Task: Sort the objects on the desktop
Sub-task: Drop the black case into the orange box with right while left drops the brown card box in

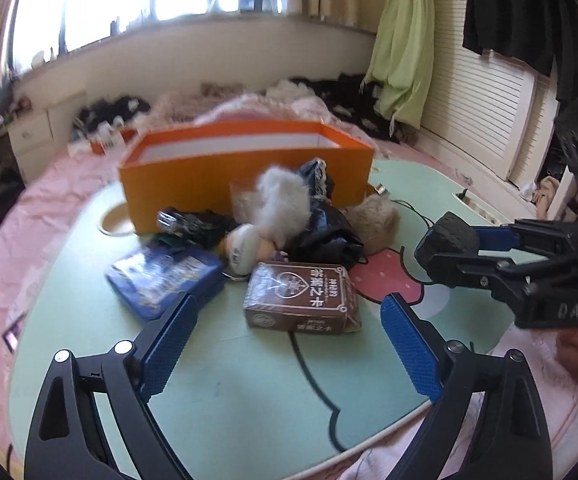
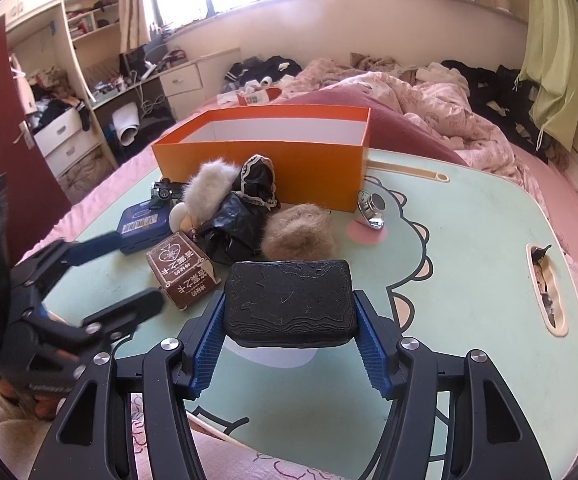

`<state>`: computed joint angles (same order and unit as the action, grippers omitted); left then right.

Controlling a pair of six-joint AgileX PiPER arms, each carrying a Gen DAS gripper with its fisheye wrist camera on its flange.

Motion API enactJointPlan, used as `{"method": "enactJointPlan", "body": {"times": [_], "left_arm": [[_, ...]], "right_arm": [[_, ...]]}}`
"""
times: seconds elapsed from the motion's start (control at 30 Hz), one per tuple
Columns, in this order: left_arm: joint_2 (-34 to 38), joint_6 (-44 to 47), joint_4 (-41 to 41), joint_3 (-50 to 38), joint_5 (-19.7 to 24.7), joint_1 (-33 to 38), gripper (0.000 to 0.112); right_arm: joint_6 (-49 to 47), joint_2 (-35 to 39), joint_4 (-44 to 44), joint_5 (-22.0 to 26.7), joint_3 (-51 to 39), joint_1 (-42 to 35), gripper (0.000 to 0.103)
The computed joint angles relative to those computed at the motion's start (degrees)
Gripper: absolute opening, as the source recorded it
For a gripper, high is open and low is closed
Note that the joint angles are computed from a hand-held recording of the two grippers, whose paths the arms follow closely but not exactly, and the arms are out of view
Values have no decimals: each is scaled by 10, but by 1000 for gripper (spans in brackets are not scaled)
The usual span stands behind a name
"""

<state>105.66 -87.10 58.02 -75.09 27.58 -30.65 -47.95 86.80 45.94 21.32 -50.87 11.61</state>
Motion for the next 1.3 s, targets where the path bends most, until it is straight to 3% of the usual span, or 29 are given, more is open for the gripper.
{"method": "enactJointPlan", "body": {"times": [0.07,0.13,0.17,0.2,0.23,0.5,0.63,0.8,1.0,1.2,1.3], "left_arm": [[22,93,-98,-43,-1,13,88],[48,140,-135,-89,29,11,84],[61,160,-149,-111,46,9,76],[73,181,-168,-128,57,9,60],[79,196,-184,-136,55,10,57],[25,34,-41,-32,11,-11,57],[-10,13,-16,-28,21,4,57],[18,150,-131,-165,72,71,57],[147,311,-265,-401,179,131,57],[216,362,-361,-465,224,157,62],[232,347,-323,-480,262,147,64]], "right_arm": [[0,-1,-1,1,1,0,60],[-2,-1,1,0,2,0,60],[-2,-2,1,0,2,0,60],[0,-1,0,0,1,0,60],[1,-1,-1,0,1,0,60],[-23,-9,16,-2,2,-3,60],[-21,-17,6,4,-34,-6,60],[54,57,-31,52,-181,-18,60],[254,209,-197,109,-395,5,60],[346,294,-300,150,-487,30,61],[378,301,-337,140,-486,43,64]]}}
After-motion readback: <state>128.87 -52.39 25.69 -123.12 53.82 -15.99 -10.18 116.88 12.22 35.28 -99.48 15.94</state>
